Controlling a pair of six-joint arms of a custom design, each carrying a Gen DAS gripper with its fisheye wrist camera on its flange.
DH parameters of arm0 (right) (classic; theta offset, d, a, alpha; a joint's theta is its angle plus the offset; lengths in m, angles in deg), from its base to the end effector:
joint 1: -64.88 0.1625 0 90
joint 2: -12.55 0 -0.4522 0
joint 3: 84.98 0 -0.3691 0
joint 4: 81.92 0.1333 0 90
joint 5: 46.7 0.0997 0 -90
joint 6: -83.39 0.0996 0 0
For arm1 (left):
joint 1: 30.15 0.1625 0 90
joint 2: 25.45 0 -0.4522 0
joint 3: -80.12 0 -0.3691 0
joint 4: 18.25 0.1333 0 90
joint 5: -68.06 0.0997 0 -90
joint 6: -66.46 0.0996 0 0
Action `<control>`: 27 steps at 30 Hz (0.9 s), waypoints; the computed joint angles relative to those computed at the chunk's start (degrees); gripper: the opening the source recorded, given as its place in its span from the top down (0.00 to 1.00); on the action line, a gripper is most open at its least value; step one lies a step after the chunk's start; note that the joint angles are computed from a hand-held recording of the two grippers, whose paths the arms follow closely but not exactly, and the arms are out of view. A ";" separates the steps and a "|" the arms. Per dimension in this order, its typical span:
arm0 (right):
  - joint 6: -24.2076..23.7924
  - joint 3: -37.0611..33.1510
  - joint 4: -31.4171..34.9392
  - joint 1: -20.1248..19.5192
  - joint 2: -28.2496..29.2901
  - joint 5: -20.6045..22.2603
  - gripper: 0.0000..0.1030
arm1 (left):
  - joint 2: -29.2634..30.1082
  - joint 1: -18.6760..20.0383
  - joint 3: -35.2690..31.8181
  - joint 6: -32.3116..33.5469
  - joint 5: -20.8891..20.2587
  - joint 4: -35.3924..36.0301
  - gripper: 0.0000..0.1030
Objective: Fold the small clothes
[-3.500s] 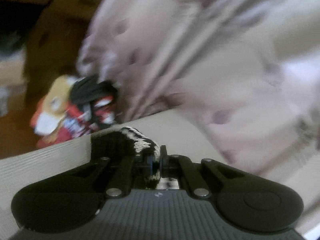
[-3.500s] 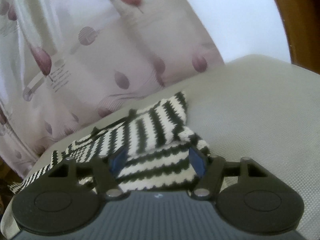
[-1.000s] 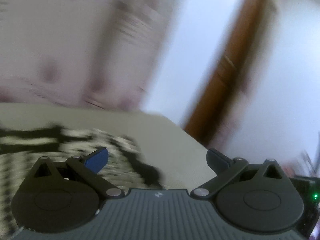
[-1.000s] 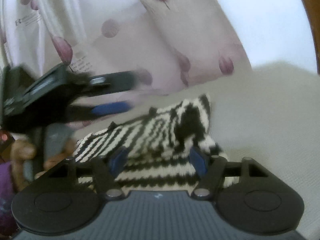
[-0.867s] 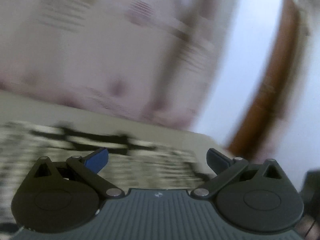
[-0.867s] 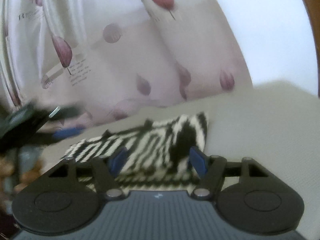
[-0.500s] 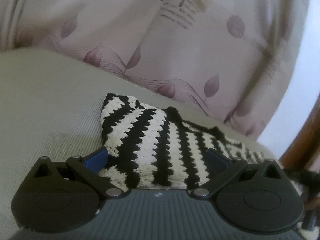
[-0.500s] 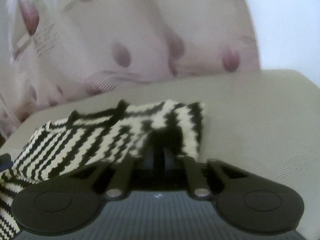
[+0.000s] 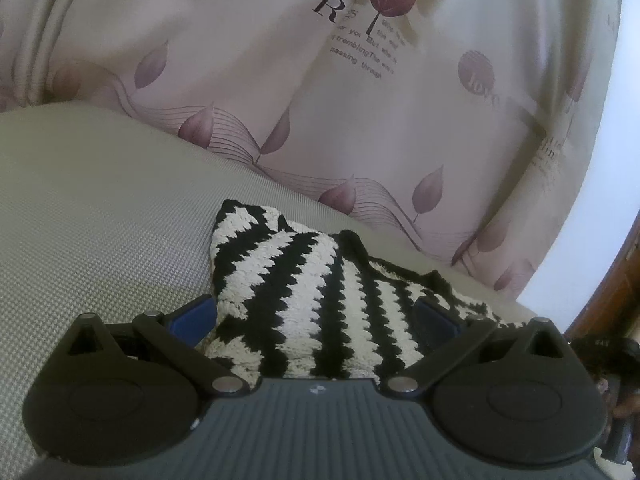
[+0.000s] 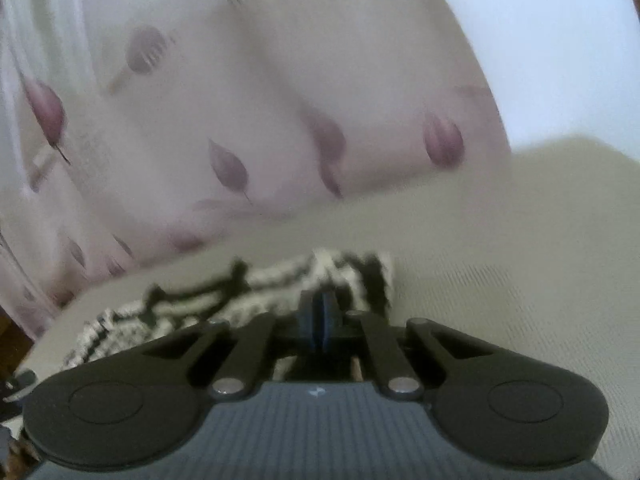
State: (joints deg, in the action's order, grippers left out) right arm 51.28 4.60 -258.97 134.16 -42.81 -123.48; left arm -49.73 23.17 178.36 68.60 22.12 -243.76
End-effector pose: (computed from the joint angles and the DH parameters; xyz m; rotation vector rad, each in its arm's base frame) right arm -0.1016 -0.7097 0.3478 0.4106 -2.5954 1.3023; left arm -0.2107 -0.6219 0.0473 0.2381 2.3195 -1.5614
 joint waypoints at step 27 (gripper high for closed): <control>3.69 0.32 -4.89 0.73 1.24 -4.26 0.79 | -1.36 0.05 -0.20 -8.90 6.56 6.62 0.00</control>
